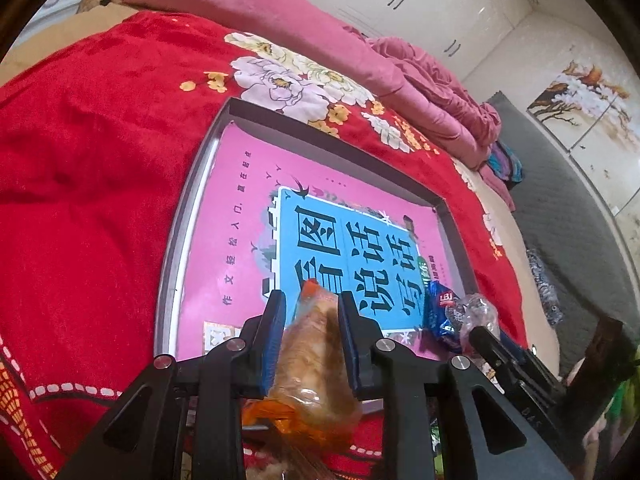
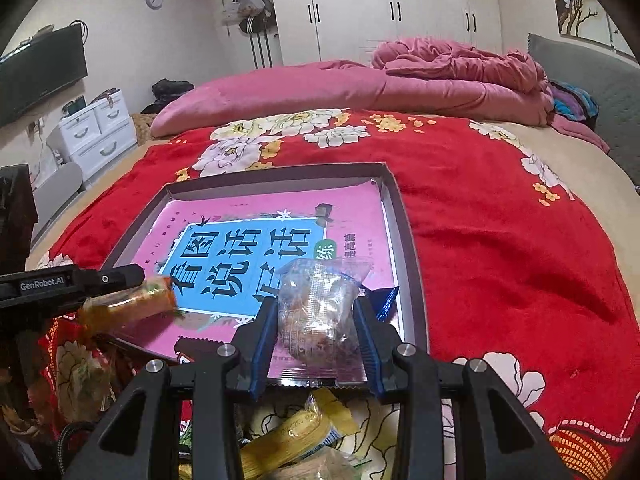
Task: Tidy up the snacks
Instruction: 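Lift the pastry packet with the left gripper while the right gripper carries the clear bag over the tray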
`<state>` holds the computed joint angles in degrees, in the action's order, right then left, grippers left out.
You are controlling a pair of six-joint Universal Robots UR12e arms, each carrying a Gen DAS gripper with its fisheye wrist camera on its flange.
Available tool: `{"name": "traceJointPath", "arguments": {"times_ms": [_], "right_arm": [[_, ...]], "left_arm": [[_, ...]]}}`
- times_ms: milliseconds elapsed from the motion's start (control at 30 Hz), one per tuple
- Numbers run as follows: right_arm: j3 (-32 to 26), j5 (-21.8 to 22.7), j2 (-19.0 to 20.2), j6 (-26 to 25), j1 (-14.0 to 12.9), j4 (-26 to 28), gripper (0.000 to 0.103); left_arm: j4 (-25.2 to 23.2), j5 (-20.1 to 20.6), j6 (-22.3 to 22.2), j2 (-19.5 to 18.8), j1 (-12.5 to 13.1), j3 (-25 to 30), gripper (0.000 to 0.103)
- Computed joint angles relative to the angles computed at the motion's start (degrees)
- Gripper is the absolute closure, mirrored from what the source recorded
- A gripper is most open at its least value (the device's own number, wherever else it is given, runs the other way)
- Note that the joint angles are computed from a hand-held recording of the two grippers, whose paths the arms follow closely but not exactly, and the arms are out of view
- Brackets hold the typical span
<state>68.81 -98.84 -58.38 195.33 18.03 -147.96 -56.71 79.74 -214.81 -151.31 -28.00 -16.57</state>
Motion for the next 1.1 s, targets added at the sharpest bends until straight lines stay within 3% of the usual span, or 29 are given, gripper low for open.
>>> {"name": "traceJointPath", "arguments": {"times_ms": [433, 667, 867, 1100], "right_arm": [[0.05, 0.96, 0.10, 1.65, -0.37, -1.00, 0.064], [0.10, 0.95, 0.07, 1.69, -0.38, -1.06, 0.064], [0.06, 1.19, 0.10, 1.74, -0.44, -1.00, 0.064], [0.07, 1.17, 0.12, 1.69, -0.43, -0.91, 0.064]], "left_arm": [[-1.25, 2.81, 1.28, -0.21, -0.28, 1.10, 0.076], [1.71, -0.95, 1.26, 2.32, 0.50, -3.82, 0.076], [1.04, -2.87, 6.22, 2.65, 0.29, -3.53, 0.073], [-3.92, 0.66, 13.18, 1.45, -0.88, 0.12, 0.067]]}}
